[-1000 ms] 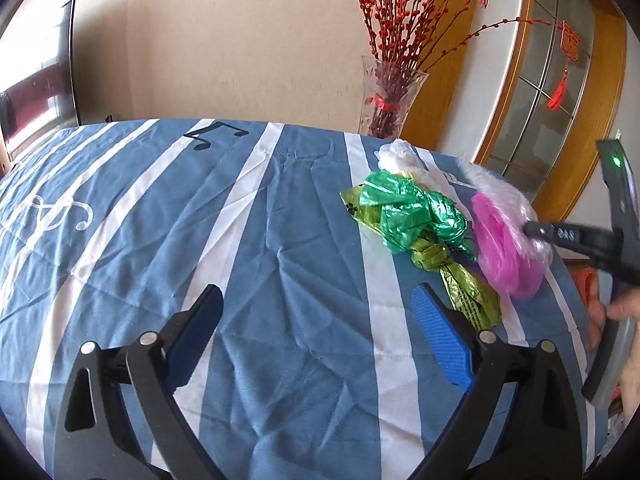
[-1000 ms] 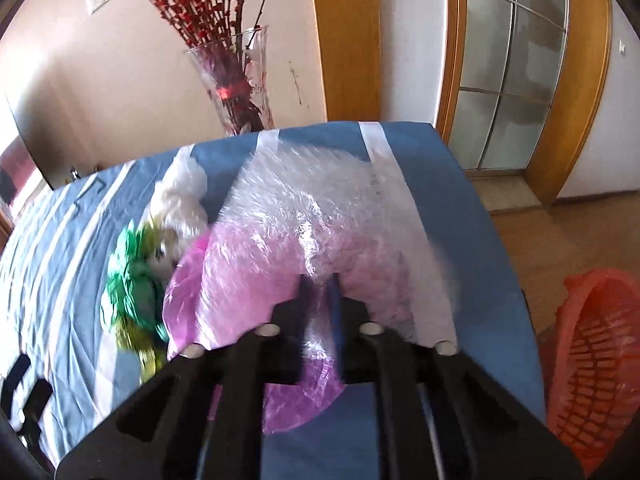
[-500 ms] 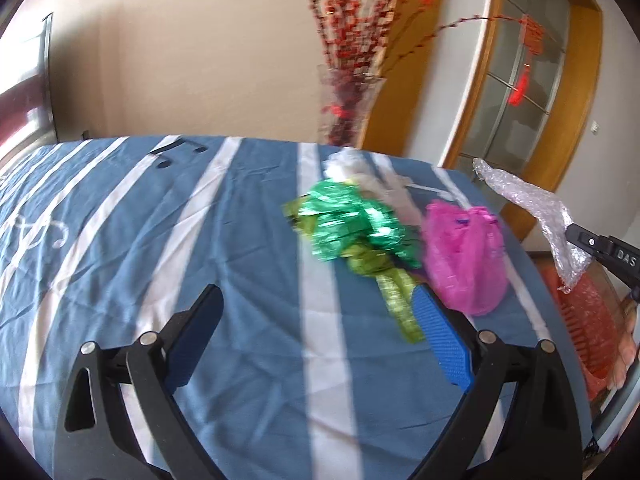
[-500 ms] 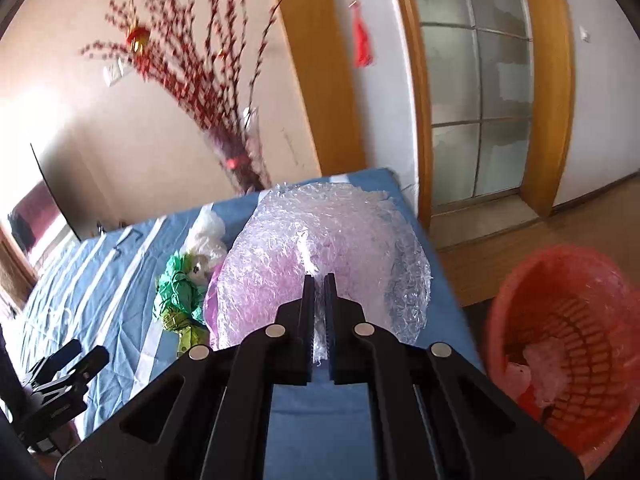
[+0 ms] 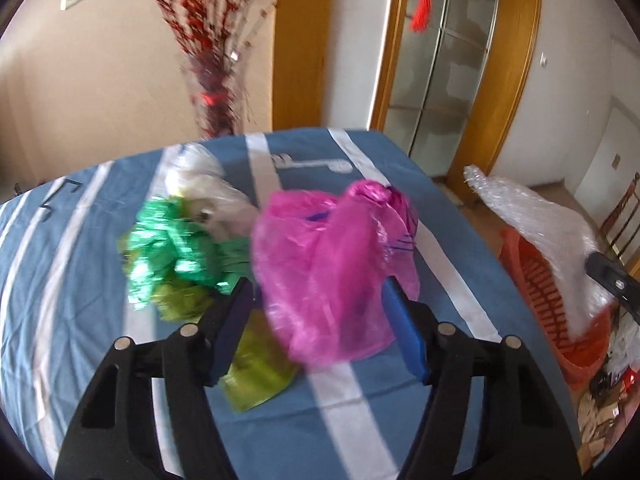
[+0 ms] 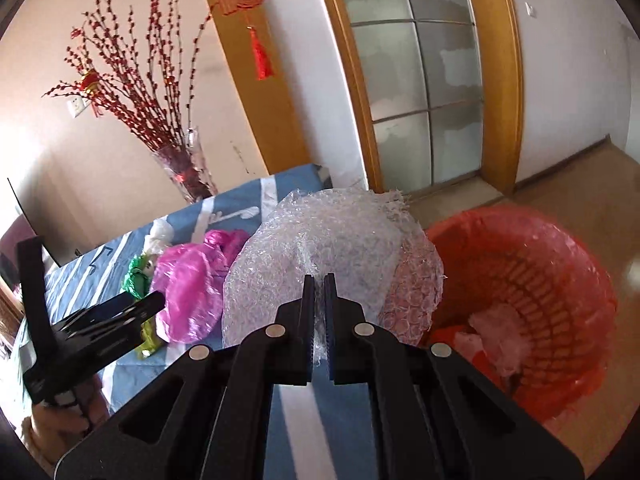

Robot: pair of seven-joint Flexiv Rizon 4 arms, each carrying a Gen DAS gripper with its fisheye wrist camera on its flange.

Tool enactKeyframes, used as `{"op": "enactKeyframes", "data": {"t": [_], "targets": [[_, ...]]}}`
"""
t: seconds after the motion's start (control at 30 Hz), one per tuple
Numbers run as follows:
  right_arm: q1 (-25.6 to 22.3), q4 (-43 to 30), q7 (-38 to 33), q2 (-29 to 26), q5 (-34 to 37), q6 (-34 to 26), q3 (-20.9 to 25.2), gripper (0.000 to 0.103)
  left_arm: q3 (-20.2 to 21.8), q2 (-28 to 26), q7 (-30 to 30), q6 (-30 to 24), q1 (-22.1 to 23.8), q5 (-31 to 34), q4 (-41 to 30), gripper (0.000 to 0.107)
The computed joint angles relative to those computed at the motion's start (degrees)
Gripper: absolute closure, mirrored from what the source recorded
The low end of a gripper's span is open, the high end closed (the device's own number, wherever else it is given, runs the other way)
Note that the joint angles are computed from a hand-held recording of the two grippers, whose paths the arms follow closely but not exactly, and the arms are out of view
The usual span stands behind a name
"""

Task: Collect trash
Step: 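Grasp the pink plastic bag with the left tool, then carry the bubble wrap and pink bag over the red basket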

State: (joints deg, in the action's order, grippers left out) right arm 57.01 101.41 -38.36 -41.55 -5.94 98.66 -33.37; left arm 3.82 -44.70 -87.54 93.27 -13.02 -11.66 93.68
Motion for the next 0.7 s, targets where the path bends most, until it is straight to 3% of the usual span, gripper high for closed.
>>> {"op": "enactKeyframes", "data": {"t": [0.13, 0.2, 0.3, 0.37, 0.47, 0.7], "targets": [[-0.99, 1.27, -0.56, 0.74, 0.33, 0.51, 0.91, 0.098, 6.14, -3.23, -2.06, -5.56, -4.74, 0.30, -5.56, 0.045], [-1.54, 1.53, -0.73, 0.94, 0.58, 0.71, 1.53, 0.098, 6.00, -4.01, -2.72, -8.12, -4.47, 1.05, -7.24, 0.063], [-2.10, 2.04, -1.05, 1.28, 1.04, 1.19, 2.27, 0.098, 2.72, -4.32, -2.72, -10.71, -1.92, 1.76, -8.26, 0.087], [-2.01, 2.46, -1.39, 1.43, 1.38, 1.44, 2.15, 0.098, 0.24, -3.94, -2.00, -9.34, -0.18, 2.38, -7.39, 0.095], [-1.85, 3.17, -1.92, 1.74, 2.16, 2.09, 1.98, 0.098, -5.81, -2.47, 0.90, -5.69, 3.87, 2.20, -4.14, 0.099], [1.55, 5.16, -3.80, 2.50, 5.41, 3.98, -1.60, 0.098, -13.50, 1.15, 5.74, 0.99, 8.53, 1.42, 2.29, 0.101]]}}
